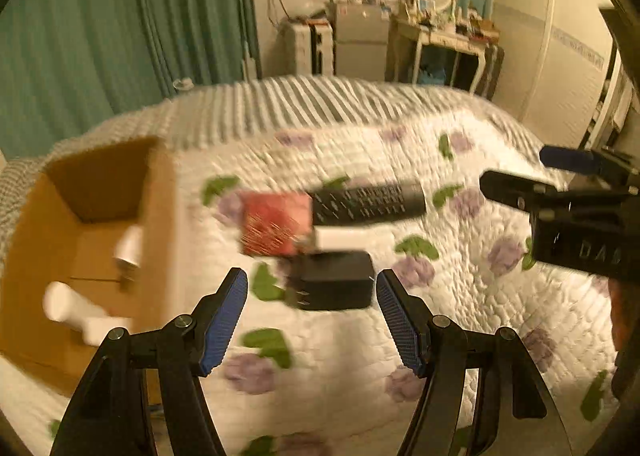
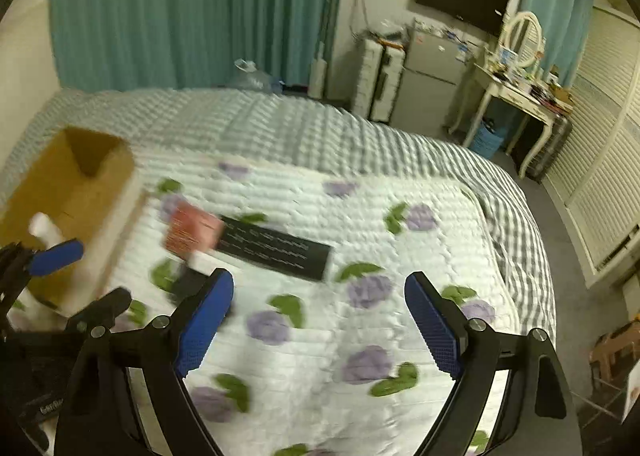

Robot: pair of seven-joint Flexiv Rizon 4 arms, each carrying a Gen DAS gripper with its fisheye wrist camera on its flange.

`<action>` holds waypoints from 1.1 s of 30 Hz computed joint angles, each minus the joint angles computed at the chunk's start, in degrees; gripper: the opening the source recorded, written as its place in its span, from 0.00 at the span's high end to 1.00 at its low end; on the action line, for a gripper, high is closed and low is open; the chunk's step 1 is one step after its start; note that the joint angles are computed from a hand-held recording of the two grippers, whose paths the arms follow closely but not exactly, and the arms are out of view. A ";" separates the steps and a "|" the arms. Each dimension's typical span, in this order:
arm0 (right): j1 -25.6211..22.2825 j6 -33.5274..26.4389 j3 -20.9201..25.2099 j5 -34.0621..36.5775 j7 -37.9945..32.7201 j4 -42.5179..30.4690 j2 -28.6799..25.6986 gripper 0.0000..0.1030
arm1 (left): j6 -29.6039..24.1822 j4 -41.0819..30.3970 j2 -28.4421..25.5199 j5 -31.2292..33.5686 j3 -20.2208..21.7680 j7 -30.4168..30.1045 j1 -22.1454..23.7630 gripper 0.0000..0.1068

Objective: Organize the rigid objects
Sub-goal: 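Grasp the black power adapter with the left gripper while the right grasps the white charger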

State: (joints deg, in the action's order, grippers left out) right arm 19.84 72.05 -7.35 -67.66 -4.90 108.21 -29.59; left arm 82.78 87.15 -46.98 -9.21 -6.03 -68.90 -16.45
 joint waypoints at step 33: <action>5.62 20.20 -9.43 18.95 -14.90 -1.34 -10.35 0.07 | 7.30 0.03 -6.69 1.51 11.49 -18.51 -5.63 0.36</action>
